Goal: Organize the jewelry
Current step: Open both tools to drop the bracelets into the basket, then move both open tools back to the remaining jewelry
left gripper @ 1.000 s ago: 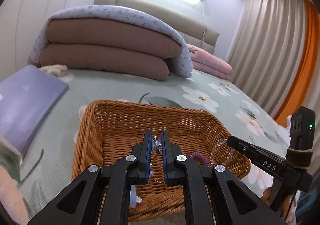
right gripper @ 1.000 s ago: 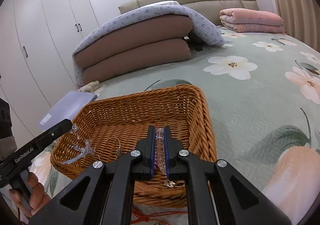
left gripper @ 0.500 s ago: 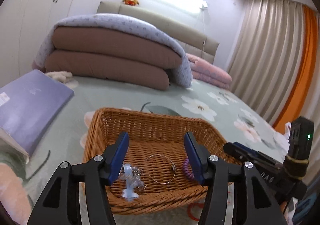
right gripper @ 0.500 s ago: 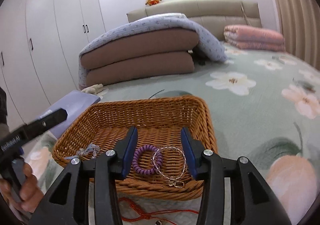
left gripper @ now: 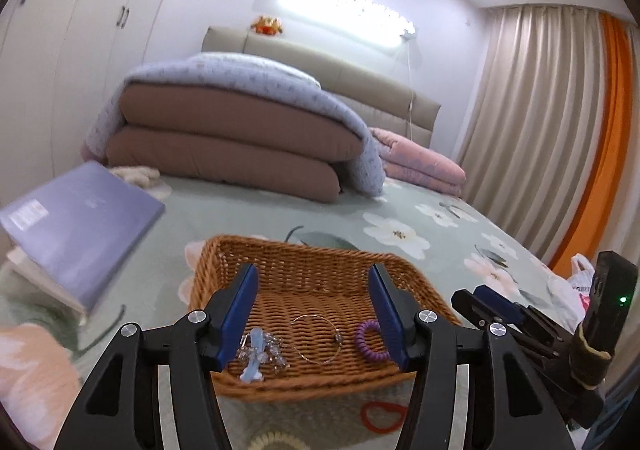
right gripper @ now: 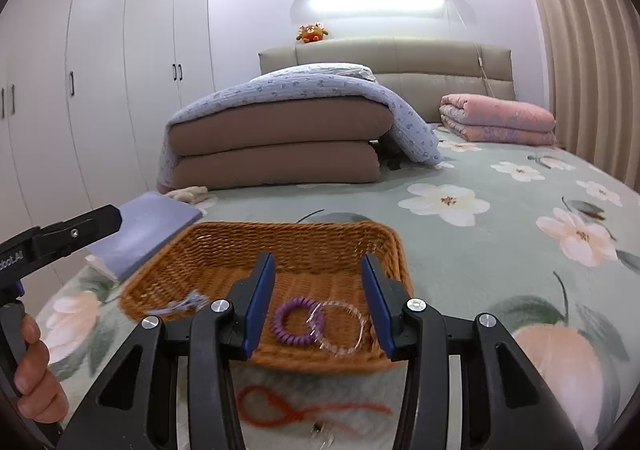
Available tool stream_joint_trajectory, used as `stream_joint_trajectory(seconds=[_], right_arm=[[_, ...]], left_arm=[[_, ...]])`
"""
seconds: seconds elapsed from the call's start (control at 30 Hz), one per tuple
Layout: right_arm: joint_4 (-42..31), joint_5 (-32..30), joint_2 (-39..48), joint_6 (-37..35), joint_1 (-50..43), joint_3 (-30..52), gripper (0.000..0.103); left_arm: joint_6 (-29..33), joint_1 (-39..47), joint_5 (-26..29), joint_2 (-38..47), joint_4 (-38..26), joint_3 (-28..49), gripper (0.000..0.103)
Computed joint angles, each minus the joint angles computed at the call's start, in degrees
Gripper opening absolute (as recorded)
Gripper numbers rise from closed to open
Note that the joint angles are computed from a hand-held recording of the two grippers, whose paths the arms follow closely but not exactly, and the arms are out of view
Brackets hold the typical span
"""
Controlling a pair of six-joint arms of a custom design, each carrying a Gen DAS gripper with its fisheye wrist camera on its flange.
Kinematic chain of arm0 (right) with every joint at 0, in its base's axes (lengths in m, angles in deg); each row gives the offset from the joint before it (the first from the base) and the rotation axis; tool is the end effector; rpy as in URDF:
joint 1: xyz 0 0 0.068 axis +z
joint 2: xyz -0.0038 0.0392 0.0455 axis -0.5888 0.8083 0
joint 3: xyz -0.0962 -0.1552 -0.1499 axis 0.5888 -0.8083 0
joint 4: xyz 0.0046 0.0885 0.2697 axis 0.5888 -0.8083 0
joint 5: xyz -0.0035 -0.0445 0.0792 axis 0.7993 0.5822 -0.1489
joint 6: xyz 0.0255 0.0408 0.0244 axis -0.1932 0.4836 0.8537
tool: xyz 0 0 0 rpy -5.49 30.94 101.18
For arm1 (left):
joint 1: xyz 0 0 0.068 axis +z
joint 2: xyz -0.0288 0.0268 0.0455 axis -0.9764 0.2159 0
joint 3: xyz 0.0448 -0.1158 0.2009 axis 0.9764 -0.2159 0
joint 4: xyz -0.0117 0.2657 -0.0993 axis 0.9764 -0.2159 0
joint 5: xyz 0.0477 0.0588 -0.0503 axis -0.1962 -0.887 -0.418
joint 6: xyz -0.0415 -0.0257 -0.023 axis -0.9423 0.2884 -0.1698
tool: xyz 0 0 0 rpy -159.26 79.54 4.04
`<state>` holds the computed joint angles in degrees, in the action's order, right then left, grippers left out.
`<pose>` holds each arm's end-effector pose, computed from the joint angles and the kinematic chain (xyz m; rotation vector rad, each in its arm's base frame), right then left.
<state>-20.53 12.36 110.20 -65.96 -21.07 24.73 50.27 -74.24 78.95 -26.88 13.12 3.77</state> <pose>0.2958 0.0906 0.2448 -0.4895 1.9463 0.4622 0.2101 0.0123 0.2512 -0.3696 1.9149 -0.1695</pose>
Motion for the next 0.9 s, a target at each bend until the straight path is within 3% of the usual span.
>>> stream_joint_trajectory(seconds=[0.13, 0.23, 0.4, 0.5, 0.77, 0.9], right_arm=[[-5.98, -5.47, -9.63, 0.82, -2.41, -5.96, 0.048], [-10.46, -5.89, -15.85, 0.22, -3.36, -10.48, 0.048], [-12.42, -6.68, -16.25, -0.92, -4.19, -13.65, 0.048], [-12.65, -5.31, -12.64, -0.58, -4.43, -12.67, 0.048], [-15.18, -9.68, 0.89, 1.18, -8.78, -5.74, 0.048], [-15.78, -6.83, 1.93, 0.00, -7.01, -5.24, 0.048]], left_arm=[[-1.11, -2.17, -2.36, -14.22, -11.20, -3.20, 0.059], [-2.53, -1.57, -2.81, -22.50, -19.85, -5.66, 0.059], [-3.51, 1.97, 0.32, -30.84, -28.06, -10.74, 0.059], [-3.87, 3.48, 1.98, -33.24, -28.13, -14.83, 0.059], [-3.18, 2.57, 1.31, -21.96, -22.54, -15.55, 0.059], [-2.92, 3.16, 2.29, -18.86, -21.45, -15.04, 0.059]])
